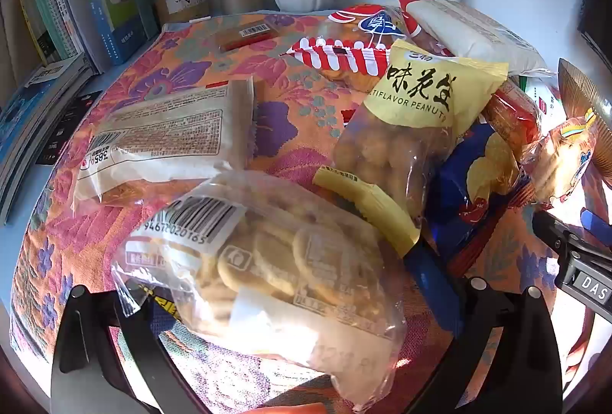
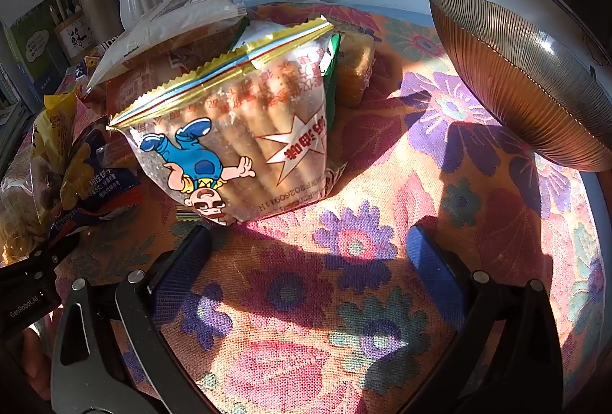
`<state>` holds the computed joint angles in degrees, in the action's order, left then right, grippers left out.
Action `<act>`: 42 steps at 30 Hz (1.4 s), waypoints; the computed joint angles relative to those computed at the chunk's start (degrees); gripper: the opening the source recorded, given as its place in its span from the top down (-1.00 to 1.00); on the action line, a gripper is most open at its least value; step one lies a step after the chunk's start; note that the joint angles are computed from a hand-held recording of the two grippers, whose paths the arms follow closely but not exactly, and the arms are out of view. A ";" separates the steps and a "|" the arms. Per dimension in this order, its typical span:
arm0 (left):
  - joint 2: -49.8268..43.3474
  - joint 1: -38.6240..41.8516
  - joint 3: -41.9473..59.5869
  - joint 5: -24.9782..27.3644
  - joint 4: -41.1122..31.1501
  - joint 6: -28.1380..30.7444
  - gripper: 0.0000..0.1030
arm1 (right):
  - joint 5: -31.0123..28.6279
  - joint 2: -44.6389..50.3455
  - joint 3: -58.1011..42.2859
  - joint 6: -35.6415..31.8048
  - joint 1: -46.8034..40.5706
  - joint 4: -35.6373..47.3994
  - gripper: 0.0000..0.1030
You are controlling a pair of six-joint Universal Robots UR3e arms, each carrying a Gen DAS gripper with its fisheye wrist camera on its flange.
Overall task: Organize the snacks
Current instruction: 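Move both grippers back over the snack pile toward the cartoon wafer-roll bag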
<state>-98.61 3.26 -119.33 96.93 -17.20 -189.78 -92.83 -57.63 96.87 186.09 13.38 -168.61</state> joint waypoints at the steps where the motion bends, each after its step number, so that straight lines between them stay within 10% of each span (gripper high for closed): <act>1: 0.00 0.00 0.00 0.00 0.00 0.00 -0.91 | -0.12 0.03 -0.03 -0.03 0.04 -0.02 -0.94; 16: -0.03 -0.08 0.32 0.20 -0.56 -0.14 -0.91 | -0.01 -0.02 -0.01 0.03 0.01 0.04 -0.94; 22: 2.71 0.36 5.00 -1.63 -15.52 0.20 -0.91 | 1.77 -5.61 -0.64 0.49 -0.07 14.85 -0.94; 28: 15.01 -0.25 -2.56 -4.72 -19.29 2.75 -0.91 | 2.66 -17.58 16.32 -0.37 1.43 4.27 -0.94; 37: 27.84 -17.64 -0.71 18.16 -14.90 -4.20 -0.91 | -9.99 -33.03 24.83 0.68 11.30 -2.63 -0.94; 42: 30.12 -21.04 -0.06 21.13 -16.16 -7.00 -0.91 | -8.07 -39.32 28.12 0.92 10.17 -0.80 -0.94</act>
